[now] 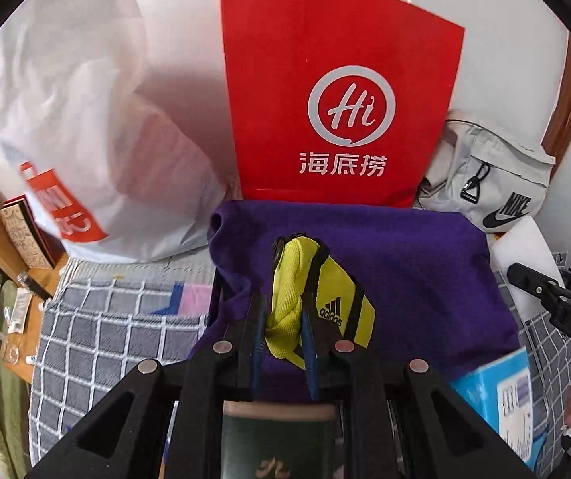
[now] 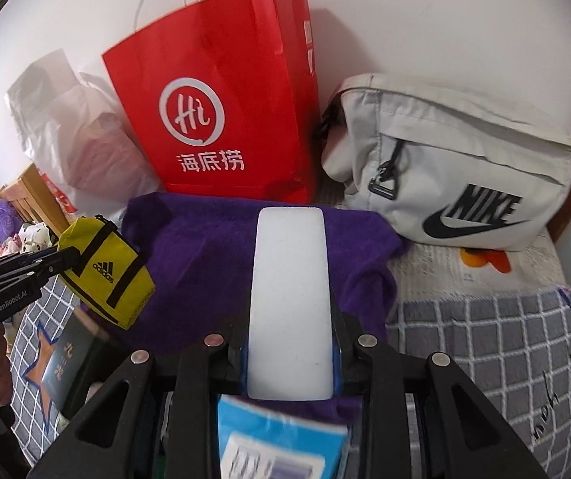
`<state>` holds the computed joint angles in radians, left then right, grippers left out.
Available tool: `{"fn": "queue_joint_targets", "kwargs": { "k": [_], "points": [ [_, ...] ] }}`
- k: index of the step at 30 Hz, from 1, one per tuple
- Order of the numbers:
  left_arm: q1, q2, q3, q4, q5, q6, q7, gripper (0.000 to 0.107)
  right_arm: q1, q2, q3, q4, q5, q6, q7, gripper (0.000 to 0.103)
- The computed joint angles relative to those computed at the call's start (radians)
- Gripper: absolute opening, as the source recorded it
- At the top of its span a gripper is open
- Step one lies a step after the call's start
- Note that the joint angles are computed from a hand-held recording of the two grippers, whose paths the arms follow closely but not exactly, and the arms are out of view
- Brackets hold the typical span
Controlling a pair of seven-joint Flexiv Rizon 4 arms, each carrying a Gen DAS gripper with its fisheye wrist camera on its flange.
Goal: Organize soft objects
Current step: 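Carry the pouch and the block with both tools onto the purple towel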
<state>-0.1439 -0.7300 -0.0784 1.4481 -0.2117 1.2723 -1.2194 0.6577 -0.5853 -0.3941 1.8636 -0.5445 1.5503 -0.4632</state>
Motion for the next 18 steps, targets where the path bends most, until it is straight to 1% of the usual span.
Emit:
{"fn": "queue_joint_targets", "kwargs": {
  "k": [4, 5, 7, 9, 11, 14, 17, 18],
  "points": [
    [-0.018, -0.057, 0.013, -0.085, 0.009, -0.037, -0.009, 0.016, -0.099, -0.049, 0.111, -0.083, 0.031, -0.033, -0.056, 0.029],
    [-0.021, -0.069, 0.015, -0.104, 0.011, -0.047, -0.01, 0.016, -0.114, -0.062, 0.127, -0.101, 0.034, -0.042, -0.068, 0.029],
    [-0.028, -0.096, 0.021, -0.147, 0.014, -0.075, -0.019, 0.016, -0.128, -0.081, 0.139, -0.123, 0.038, -0.051, -0.081, 0.029],
    [-0.023, -0.116, 0.009, -0.174, 0.011, -0.091, -0.013, 0.017, -0.145, -0.097, 0.155, -0.138, 0.046, -0.056, -0.096, 0.029],
    [-0.028, -0.14, 0.011, -0.209, 0.012, -0.109, -0.017, 0.017, -0.177, -0.114, 0.194, -0.159, 0.059, -0.075, -0.124, 0.029],
    [-0.034, -0.17, 0.015, -0.253, 0.015, -0.131, -0.023, 0.017, -0.197, -0.131, 0.218, -0.181, 0.07, -0.109, -0.15, 0.029],
    [-0.051, -0.196, 0.045, -0.292, 0.035, -0.137, -0.053, 0.017, -0.22, -0.148, 0.248, -0.198, 0.085, -0.121, -0.174, 0.029],
    [-0.051, -0.199, 0.045, -0.296, 0.041, -0.137, -0.052, 0.017, -0.228, -0.153, 0.261, -0.206, 0.092, -0.127, -0.183, 0.029]
  ]
}}
